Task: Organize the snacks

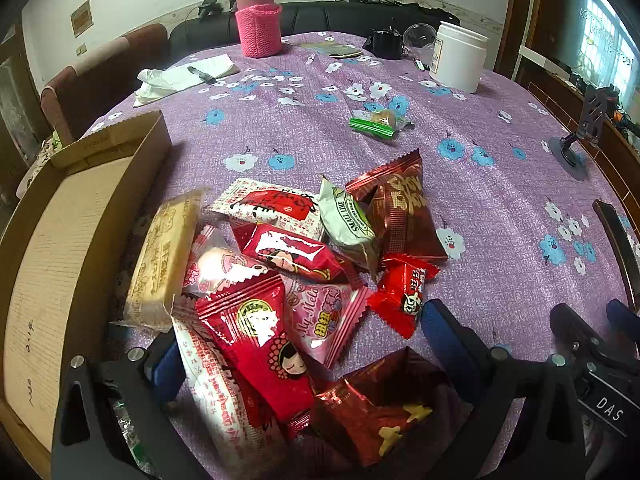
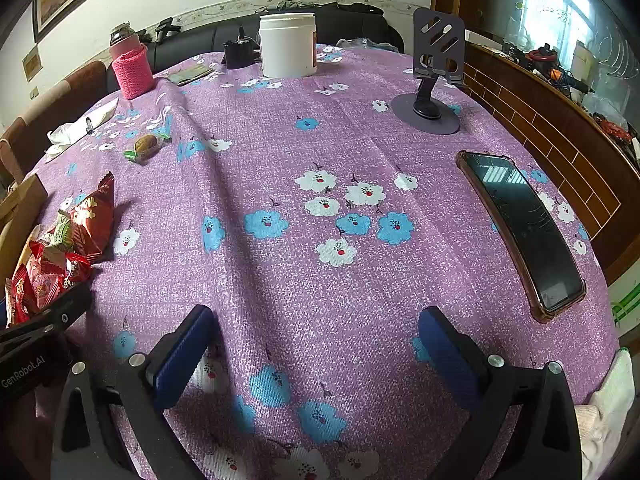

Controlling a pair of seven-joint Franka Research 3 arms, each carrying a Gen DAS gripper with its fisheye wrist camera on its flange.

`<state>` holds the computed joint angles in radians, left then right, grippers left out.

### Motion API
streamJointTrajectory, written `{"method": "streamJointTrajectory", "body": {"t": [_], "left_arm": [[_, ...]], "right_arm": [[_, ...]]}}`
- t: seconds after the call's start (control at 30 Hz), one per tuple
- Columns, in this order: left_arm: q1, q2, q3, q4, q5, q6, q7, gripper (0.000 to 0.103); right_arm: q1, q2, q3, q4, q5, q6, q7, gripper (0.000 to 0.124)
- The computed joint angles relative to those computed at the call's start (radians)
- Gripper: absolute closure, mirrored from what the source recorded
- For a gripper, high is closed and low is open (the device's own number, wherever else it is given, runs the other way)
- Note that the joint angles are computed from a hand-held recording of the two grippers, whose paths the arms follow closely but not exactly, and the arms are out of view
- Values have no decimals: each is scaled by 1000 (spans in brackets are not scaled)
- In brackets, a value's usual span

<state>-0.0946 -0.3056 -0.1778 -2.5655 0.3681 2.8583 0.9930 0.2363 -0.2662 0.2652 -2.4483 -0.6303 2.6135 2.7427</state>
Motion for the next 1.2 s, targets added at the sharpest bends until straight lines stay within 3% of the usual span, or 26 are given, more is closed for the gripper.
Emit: {"method": "streamJointTrajectory", "body": {"t": [1.2], "left_arm": [[1, 11, 1, 15, 5, -4, -1, 0]], "right_arm": [[0, 0, 0, -1, -1, 0, 0, 22]]}}
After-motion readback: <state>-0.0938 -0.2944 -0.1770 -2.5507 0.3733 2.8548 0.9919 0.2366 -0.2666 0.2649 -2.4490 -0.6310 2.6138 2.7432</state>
